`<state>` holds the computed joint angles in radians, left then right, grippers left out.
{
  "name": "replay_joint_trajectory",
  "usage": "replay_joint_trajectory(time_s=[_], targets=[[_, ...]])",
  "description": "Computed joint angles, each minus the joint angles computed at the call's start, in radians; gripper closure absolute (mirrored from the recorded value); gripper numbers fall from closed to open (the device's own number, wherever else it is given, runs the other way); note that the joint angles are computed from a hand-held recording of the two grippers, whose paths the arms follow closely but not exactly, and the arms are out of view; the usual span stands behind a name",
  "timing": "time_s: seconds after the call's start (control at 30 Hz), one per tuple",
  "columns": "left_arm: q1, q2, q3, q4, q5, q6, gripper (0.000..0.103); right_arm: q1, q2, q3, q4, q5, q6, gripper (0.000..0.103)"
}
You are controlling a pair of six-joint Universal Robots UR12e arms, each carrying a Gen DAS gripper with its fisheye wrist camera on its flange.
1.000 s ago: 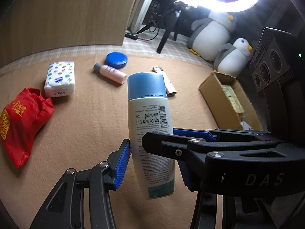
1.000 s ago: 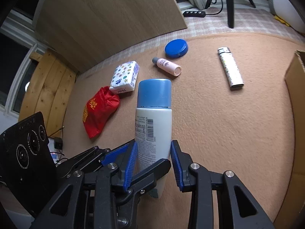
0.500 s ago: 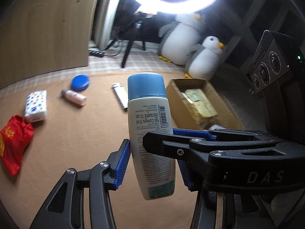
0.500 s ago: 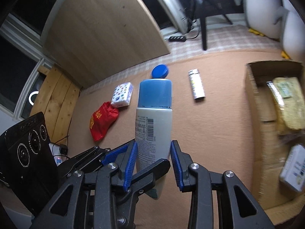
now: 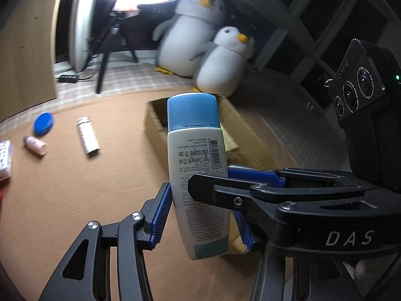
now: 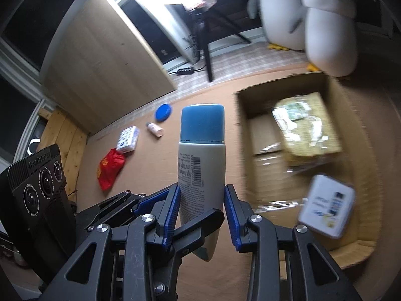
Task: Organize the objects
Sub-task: 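Carry the sunscreen bottle with the right gripper over the cardboard box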
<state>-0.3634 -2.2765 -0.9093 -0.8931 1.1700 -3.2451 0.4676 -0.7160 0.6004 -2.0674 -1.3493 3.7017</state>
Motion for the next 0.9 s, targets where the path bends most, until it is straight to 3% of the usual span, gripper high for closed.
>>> replay_joint_trajectory(time_s=[0.3,0.7,0.73,0.83,0.9], targets=[[-0.034,-0.07,0.11,-0.055,-0.033,-0.022,0.051,-0.03,-0.073,0.125,-0.022,-0.026,-0.002,0.07],[-0.045,-0.113,0.165,-0.119,-0.035,-0.027,0.051,-0.053,-0.079,0.163,-0.003,0.009,-0.006,0.071],[-0.045,-0.115,0.17,-0.128,-0.035,-0.028,0.049,-0.053,-0.077,0.16,-0.002,0.011,-0.012,0.071],[-0.042,-0.118,0.178,-0.139,-0.029,-0.035,0.024,-0.053,-0.069,0.15,0.004,0.014,-0.013,0.064],[-0.043,-0.114,0.17,-0.126,-0.017,-0.027,0.022,-0.051,-0.066,0.144,0.005,-0.004,-0.003,0.055]])
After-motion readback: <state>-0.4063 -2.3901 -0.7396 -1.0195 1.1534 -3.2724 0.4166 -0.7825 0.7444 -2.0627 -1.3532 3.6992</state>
